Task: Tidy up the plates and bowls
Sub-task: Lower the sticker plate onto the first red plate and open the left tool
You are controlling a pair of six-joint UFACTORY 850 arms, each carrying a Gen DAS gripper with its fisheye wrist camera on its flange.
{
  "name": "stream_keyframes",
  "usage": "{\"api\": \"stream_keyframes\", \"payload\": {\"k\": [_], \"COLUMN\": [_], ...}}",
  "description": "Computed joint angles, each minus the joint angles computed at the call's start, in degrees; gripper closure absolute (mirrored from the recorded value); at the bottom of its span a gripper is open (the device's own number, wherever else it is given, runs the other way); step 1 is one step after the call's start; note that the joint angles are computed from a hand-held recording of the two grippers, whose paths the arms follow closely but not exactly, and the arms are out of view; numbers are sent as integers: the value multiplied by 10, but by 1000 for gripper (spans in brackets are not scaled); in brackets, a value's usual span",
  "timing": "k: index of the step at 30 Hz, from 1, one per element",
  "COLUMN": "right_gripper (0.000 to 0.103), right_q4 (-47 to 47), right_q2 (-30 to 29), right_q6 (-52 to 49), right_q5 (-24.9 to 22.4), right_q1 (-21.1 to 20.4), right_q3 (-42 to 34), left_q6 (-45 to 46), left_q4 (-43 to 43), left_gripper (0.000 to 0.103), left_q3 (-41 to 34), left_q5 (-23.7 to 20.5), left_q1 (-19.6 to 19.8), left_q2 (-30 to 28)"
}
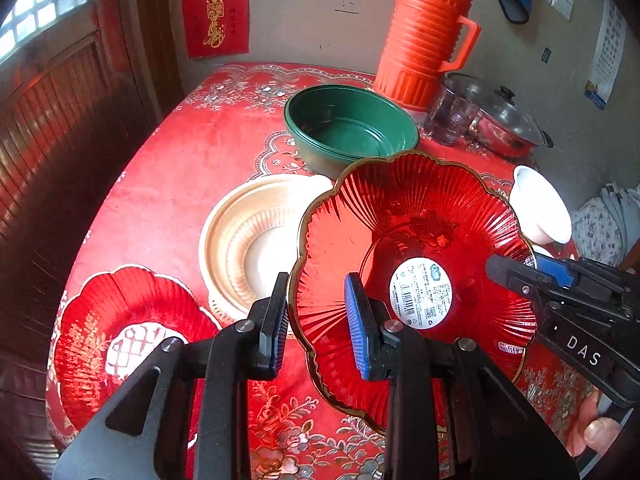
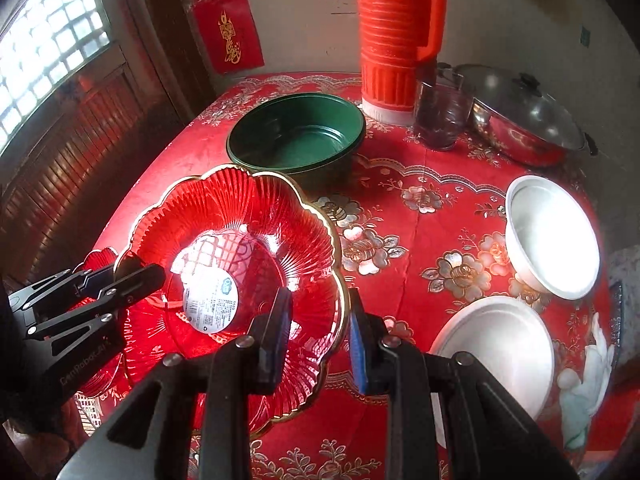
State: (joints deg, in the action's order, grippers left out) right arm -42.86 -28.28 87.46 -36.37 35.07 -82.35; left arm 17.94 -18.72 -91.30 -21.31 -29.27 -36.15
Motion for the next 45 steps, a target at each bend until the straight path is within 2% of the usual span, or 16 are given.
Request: {"api": "stream_keyframes", "payload": {"k": [11,23,29,39,45], "right_gripper": [77,76,75,74,74], "right_q4": [21,86,126,186,207], "right_q2": [-62,-164,-212,-290,-349], "right_q6": [-56,-167,-220,-293,-324], "right_q5": [-22,-33,-41,-81,-135], "right_q1": [43,70,74,78,74], "right_q3": [-101,-243,-304,-406,-493], "left_q6": [72,67,73,13,-30], "left_q4": [-61,-46,-46,7,45], "left_gripper": [76,76,76,76,76], "left_q3": [102,163,177,169,145], "left_q5": [38,68,69,72,66], "left_q1": [57,117,140,151,149], "left_q2": [76,110,106,74,43]}}
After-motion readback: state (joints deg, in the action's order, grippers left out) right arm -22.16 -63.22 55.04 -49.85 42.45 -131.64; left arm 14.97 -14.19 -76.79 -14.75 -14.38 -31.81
